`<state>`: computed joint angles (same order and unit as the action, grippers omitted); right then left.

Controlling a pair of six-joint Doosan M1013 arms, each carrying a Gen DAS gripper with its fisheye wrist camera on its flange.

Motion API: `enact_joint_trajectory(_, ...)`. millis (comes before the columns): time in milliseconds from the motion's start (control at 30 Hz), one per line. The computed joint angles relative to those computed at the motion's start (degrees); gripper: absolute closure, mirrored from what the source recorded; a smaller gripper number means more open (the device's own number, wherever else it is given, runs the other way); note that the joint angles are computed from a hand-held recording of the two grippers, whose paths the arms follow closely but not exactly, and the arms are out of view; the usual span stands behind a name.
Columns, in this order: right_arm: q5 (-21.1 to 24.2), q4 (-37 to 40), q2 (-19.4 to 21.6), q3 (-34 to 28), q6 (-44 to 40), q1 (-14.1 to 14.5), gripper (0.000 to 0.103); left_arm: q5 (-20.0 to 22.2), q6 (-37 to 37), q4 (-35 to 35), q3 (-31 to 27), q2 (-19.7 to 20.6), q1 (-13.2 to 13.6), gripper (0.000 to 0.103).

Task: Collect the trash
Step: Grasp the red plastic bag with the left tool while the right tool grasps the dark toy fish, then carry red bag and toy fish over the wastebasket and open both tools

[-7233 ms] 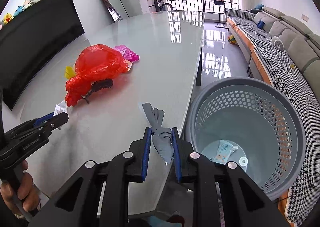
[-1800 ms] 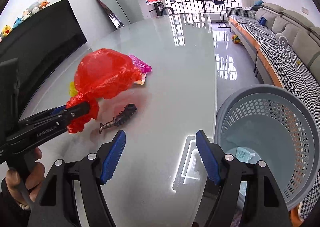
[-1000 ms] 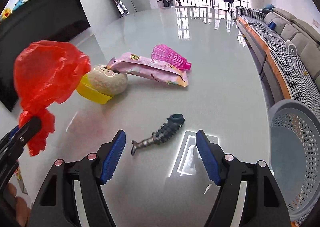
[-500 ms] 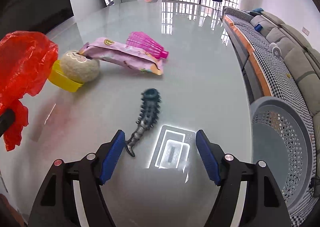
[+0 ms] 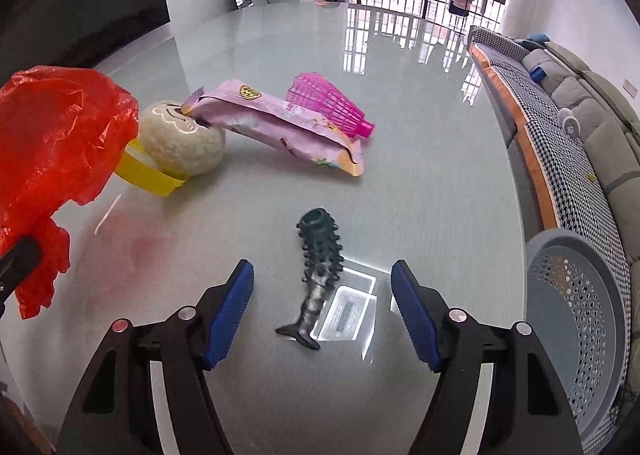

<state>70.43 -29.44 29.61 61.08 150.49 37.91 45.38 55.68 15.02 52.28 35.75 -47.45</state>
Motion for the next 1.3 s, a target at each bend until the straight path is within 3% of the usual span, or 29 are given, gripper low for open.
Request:
enact_joint_trajectory(67,0.07,0.93,0.37,-0.58,-0.98,-0.31,0.053,0.03,-0.33,0.22,-0.03,0.03,-0.02,0.064)
enact_joint_trajectory(200,-0.31,1.18,0.44,-0.67,-1.09,-0.34,0.067,0.38,-0.4,0.23,-0.5,0.22,-0.03,0.064)
enact_joint_trajectory(267,-0.48,0.67,0.23,-0.29,-0.9,-0.19,0.082,0.4,-0.11,0.06,-0.56,0.28,-0.06,0.064)
enact_joint_trajectory(300,-0.61,0.59,0.01,0.0,-0.84,-0.19,0.083,0.4,-0.03,0.04,-0.58,0.3,-0.11,0.064)
enact_joint_trajectory(667,-4.42,-2.8,-5.42,6.79,5.75,0.89,0.083,-0.16,4.96,-2.45,-0.99,0.37,-1.14,0.064)
enact_joint_trajectory(933,-3.09,-5.96,-11.95,14.88,14.12,2.06,0.083,0.64,13.75,-9.17,-5.53,2.84,-3.13,0.064)
enact_joint_trajectory(1300,2.49,-8.35,-22.08,27.66,28.03,2.84,0.083,9.66,26.84,-18.72,-18.95,10.6,-6.83,0.064)
